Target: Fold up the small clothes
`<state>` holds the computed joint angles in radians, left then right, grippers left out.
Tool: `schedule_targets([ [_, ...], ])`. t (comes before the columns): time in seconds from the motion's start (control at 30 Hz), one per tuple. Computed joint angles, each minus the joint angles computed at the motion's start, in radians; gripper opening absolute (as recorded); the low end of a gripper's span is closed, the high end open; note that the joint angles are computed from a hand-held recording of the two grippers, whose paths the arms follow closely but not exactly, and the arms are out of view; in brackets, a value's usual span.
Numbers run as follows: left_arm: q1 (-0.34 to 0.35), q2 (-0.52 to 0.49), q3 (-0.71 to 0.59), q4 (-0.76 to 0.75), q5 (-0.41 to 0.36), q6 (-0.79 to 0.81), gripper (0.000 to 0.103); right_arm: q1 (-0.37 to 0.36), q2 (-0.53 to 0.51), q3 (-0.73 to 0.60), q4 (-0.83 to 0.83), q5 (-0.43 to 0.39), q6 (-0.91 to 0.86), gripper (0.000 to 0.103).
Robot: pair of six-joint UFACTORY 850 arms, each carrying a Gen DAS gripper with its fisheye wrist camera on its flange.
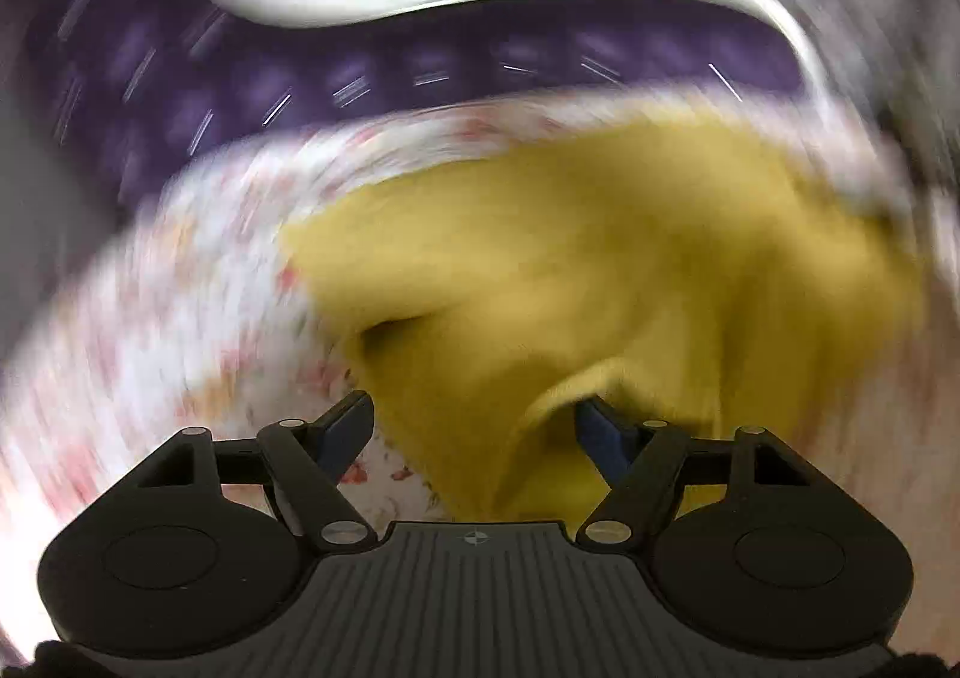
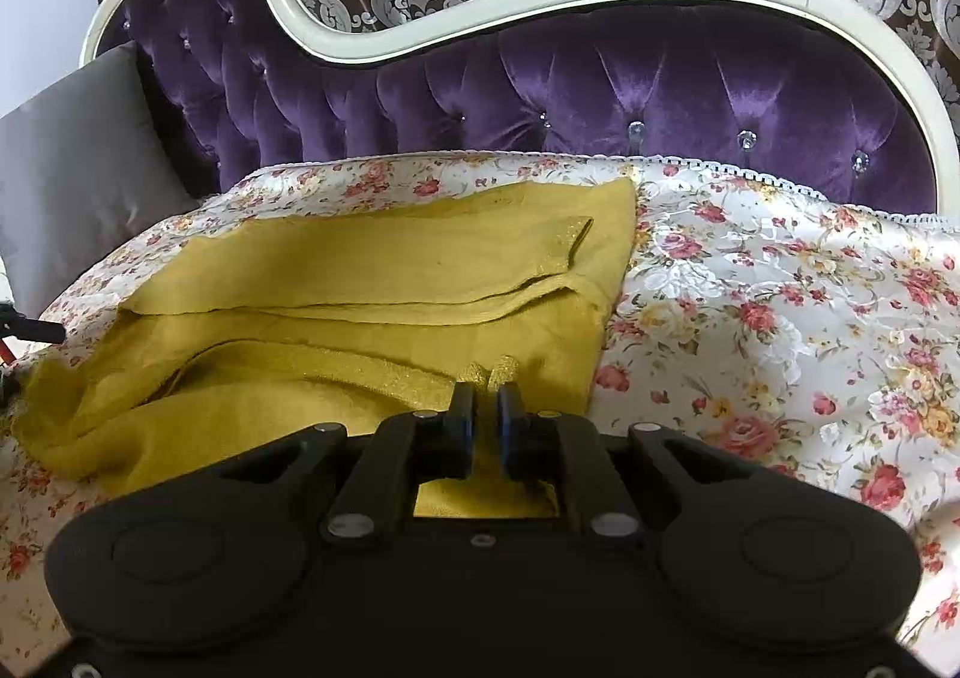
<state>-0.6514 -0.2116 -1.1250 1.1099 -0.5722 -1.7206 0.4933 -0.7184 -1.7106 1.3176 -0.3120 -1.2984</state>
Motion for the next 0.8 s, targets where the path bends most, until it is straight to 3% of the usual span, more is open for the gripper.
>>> schedule_targets([
  [0.1, 0.036, 0.041, 0.049, 0.021, 0.067, -0.174, 0.073, -0.002, 0.004, 0.007, 0.028, 0.004, -0.024, 0.018],
  [0.2, 0.008, 0.030, 0.036, 0.021, 0.013, -0.039, 0.073, -0.003, 0.001, 0.004, 0.026, -0.003, -0.025, 0.019],
  [0.43, 0.002, -0.010, -0.012, 0.069, 0.095, 0.130, 0.073, 0.001, -0.012, -0.007, 0.003, -0.006, -0.027, 0.024],
  [0.6, 0.025, -0.057, -0.063, -0.037, 0.160, 0.313, 0.072, 0.000, -0.021, -0.023, -0.039, -0.011, -0.008, 0.026],
  [0.7, 0.037, -0.067, -0.066, -0.060, 0.187, 0.317, 0.071, 0.001, -0.029, -0.035, -0.085, -0.007, 0.027, 0.039],
  [0.8, 0.044, -0.070, -0.063, -0.039, 0.210, 0.287, 0.065, -0.002, -0.031, -0.034, -0.088, -0.019, 0.016, 0.041],
])
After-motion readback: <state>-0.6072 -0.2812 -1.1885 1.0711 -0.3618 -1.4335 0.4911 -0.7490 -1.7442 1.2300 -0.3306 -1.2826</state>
